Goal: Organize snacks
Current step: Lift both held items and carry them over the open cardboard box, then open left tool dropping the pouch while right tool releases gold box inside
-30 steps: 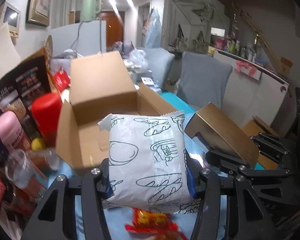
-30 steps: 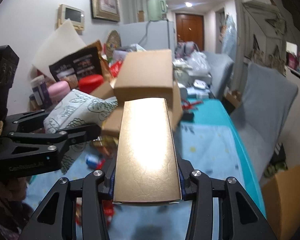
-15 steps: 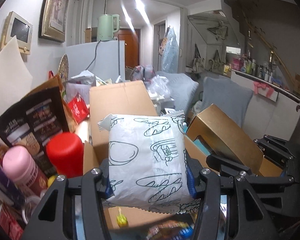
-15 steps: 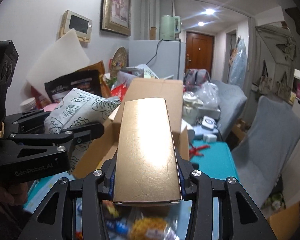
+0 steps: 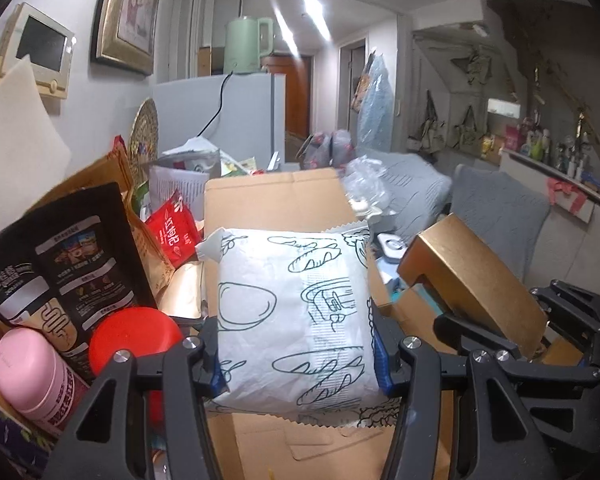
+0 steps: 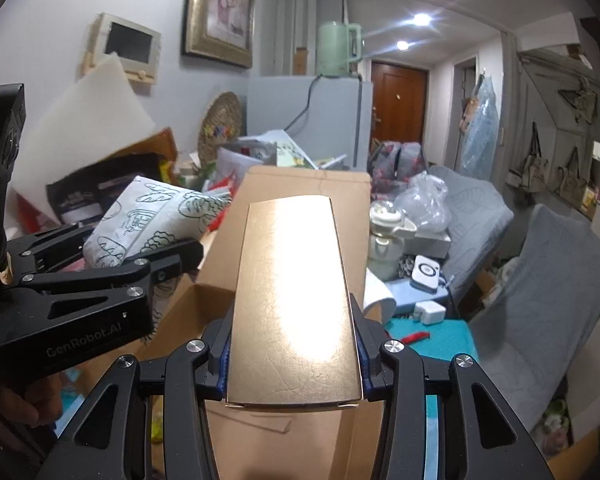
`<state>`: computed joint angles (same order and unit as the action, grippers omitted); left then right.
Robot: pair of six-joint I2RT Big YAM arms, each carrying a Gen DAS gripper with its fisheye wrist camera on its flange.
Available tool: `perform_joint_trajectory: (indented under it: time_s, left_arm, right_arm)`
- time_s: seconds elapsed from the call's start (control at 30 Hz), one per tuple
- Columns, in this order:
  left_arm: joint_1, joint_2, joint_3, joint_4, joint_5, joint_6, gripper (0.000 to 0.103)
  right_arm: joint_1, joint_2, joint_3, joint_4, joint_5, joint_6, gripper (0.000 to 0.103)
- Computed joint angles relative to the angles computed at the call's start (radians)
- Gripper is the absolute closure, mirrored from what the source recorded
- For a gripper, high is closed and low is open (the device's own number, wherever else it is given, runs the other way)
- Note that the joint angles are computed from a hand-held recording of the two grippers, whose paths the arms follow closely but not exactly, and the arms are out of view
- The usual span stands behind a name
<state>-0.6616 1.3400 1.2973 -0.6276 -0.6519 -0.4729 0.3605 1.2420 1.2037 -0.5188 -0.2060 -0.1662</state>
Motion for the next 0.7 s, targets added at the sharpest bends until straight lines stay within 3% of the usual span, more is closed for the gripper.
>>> perform_joint_trajectory:
  time_s: [0.23,0.43,0.7]
  left_arm:
    - [0.063,0.083,0.035,-0.068,0.062,-0.028,0.05]
    - [0.091,0.144,0.063,-0.114,0.115,-0.044,0.05]
    - [0.11,0.22,0.12,-0.207,0.172,-0.063,0.05]
  right_arm:
    - [0.007,0.098,0.037,-0.023,0.037,0.019,0.058]
    - [0.017,0.194,0.099,-0.104,0.081,0.008,0.058]
    - [0.023,0.241,0.125,-0.158,0.148,-0.017,0.058]
